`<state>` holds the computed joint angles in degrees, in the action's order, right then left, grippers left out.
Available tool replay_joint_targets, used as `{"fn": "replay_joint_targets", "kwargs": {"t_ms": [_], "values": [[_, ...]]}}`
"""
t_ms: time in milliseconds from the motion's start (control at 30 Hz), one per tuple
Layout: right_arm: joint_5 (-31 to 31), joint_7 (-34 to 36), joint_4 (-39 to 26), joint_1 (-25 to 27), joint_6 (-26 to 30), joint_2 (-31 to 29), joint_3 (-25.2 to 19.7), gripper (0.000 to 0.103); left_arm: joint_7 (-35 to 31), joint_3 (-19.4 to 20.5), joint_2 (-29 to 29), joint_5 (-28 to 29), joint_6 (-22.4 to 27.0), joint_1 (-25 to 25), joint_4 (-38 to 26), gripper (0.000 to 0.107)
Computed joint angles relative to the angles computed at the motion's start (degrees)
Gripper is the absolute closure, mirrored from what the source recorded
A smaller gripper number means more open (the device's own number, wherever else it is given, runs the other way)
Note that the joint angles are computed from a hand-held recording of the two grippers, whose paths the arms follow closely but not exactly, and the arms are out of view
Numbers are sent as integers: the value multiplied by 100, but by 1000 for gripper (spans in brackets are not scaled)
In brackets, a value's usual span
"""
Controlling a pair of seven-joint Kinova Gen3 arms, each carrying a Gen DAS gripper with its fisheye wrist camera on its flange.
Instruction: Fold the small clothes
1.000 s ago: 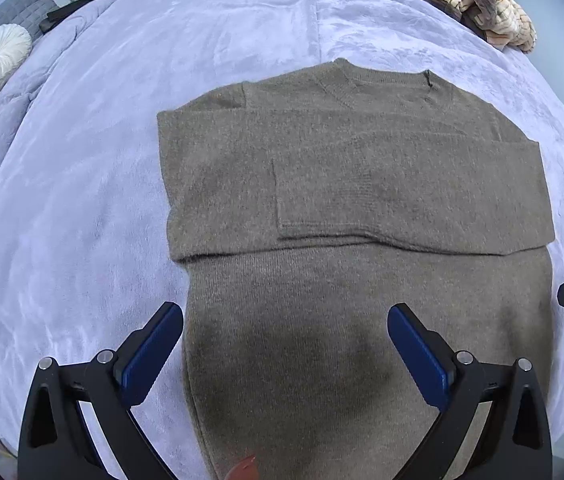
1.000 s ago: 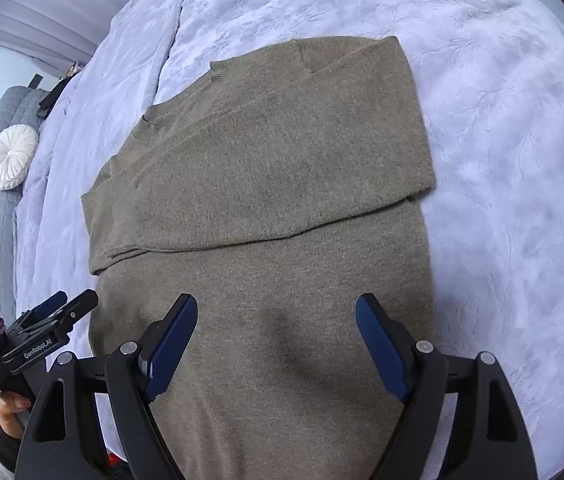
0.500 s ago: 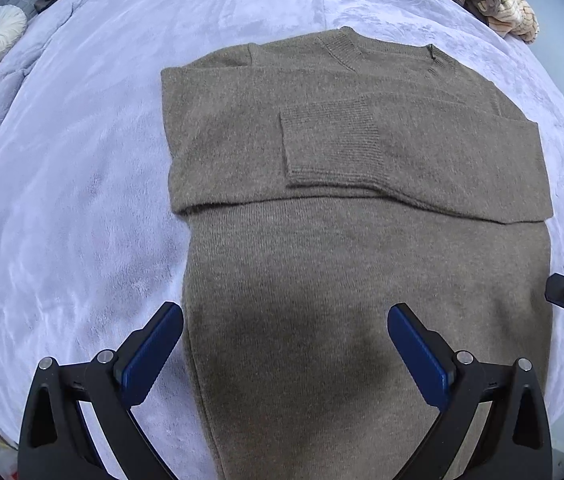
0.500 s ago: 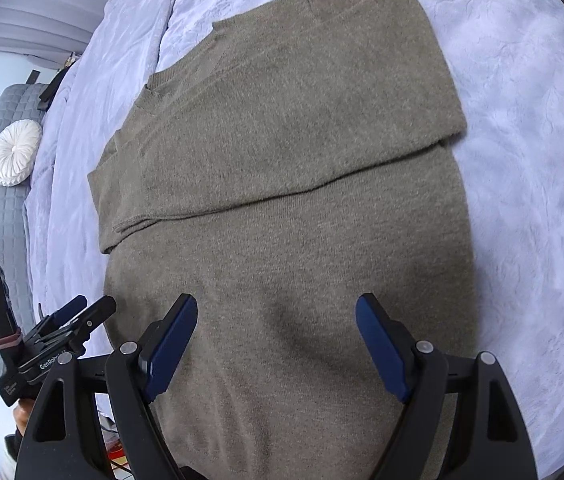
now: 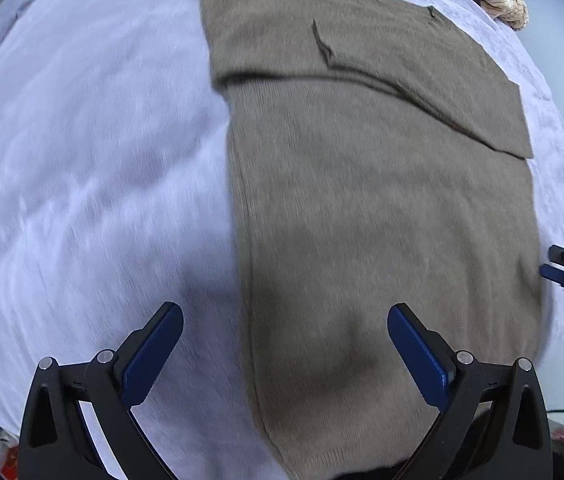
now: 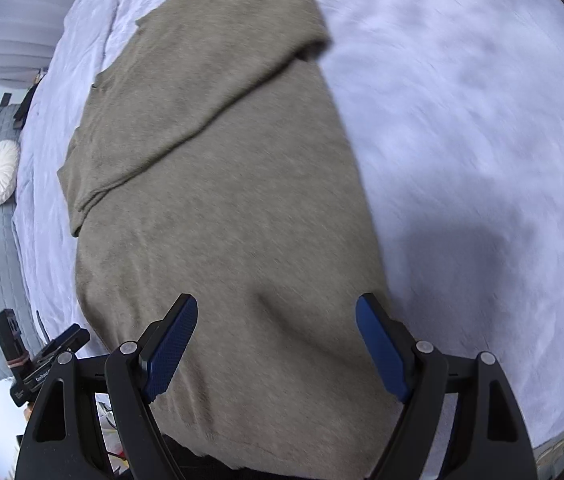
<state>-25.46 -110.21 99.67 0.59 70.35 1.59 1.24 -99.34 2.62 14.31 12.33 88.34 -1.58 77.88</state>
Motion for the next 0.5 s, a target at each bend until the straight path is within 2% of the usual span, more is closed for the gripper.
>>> {"fn": "replay_joint_targets", "kwargs": {"t_ms": [67,200,300,500], "values": [[-129,206,183,79,160,-130,63,19,-312,42,2,308,325,-227,135,5],[-394,611,611,218,504,-395,212,19,-726,6,-101,385,622,-264,530,5],[-863,920,1087,368,588,-570,394,19,-697,-54,-75,672,857,-341,757,5],[-1956,1793,1928,495,531,-717,587,18,-646,-59,-19,1176,992,-401,1043,5]]}}
